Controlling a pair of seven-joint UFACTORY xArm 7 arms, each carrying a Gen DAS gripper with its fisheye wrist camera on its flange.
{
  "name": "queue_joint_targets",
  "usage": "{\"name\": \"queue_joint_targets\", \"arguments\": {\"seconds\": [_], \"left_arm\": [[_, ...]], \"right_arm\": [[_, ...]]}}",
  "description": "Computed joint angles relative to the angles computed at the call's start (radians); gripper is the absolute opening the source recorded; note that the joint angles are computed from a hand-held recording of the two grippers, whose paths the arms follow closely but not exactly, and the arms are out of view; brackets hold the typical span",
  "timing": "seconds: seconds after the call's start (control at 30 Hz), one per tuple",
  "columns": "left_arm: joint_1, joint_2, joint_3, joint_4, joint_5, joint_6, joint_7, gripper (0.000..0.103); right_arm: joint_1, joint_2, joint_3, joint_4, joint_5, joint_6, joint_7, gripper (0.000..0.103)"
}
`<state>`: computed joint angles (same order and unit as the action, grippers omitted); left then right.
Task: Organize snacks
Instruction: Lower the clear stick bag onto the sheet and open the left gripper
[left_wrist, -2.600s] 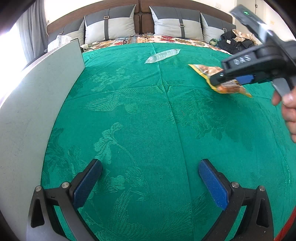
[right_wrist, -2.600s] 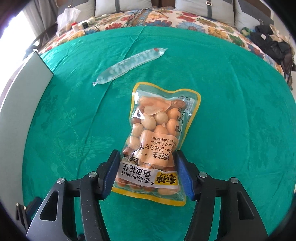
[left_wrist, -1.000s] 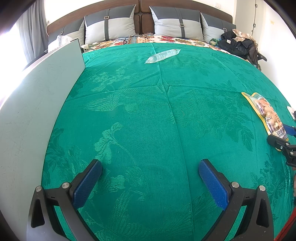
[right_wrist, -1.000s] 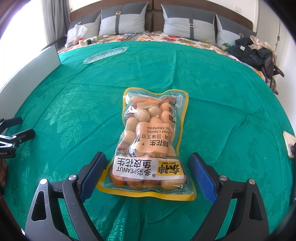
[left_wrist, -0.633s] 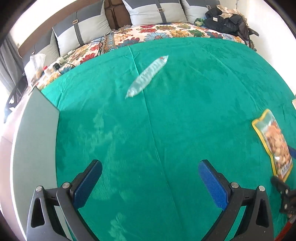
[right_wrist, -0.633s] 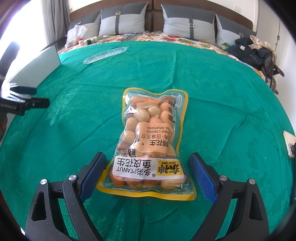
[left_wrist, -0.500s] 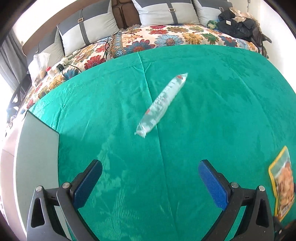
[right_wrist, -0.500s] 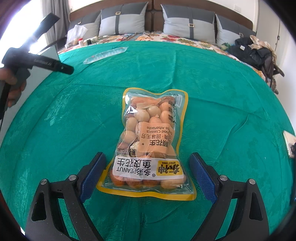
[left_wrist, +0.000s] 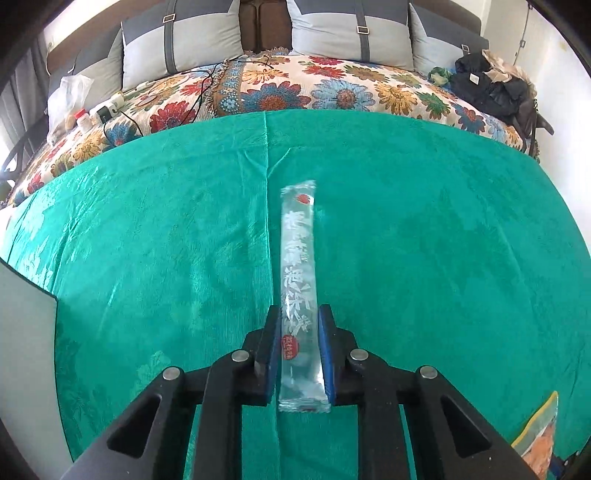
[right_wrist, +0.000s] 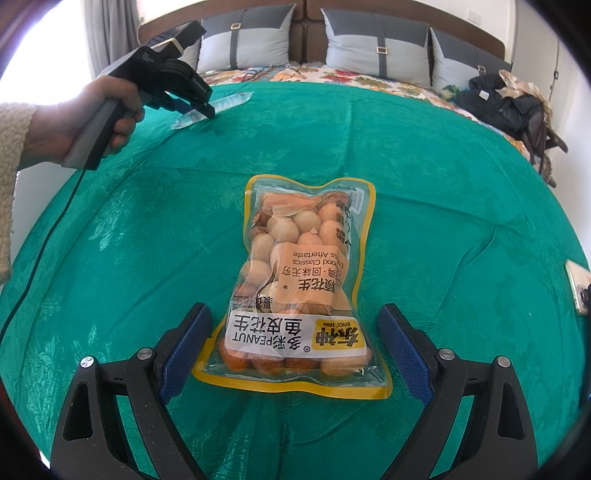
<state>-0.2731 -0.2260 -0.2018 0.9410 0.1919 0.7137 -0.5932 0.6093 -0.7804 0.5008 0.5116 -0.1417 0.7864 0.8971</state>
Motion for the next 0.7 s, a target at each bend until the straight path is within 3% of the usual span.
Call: {"name": "queue_joint_targets", "arguments": {"seconds": [0.1, 0.27, 0.43, 0.57, 0.63, 0.7], "left_arm": [[-0.032, -0.151, 0.017, -0.124, -0.108, 0.0, 0.021, 0.018], [-0.105, -0.517, -0.033, -0.336, -0.206, 0.168, -0.014, 0.019], [-0.222, -0.868, -0.142, -0.476, -0.326, 0.337, -0.177, 0.019], [-0.294, -0.988, -0.234, -0.531, -0.374, 0.391, -0.301, 0.021], [-0.307, -1.023, -0.264, -0.556, -0.363, 0.355, -0.341, 0.044], [-0.307, -1.011, -0.27, -0.57, -0.349, 0.314, -0.361, 0.088]], "right_arm": [[0.001, 0.0, 0.0, 0.0, -0.001, 0.0, 0.001, 0.094], [0.001, 0.001, 0.0, 0.0, -0.001, 0.001, 0.002, 0.094], [0.001, 0.001, -0.001, 0.001, -0.002, 0.001, 0.002, 0.094], [0.0, 0.001, 0.0, 0.002, -0.003, 0.003, 0.003, 0.094], [0.002, -0.004, -0.001, 0.0, -0.001, 0.008, 0.003, 0.094], [0.003, -0.005, -0.001, 0.0, 0.0, 0.009, 0.002, 0.094]]}}
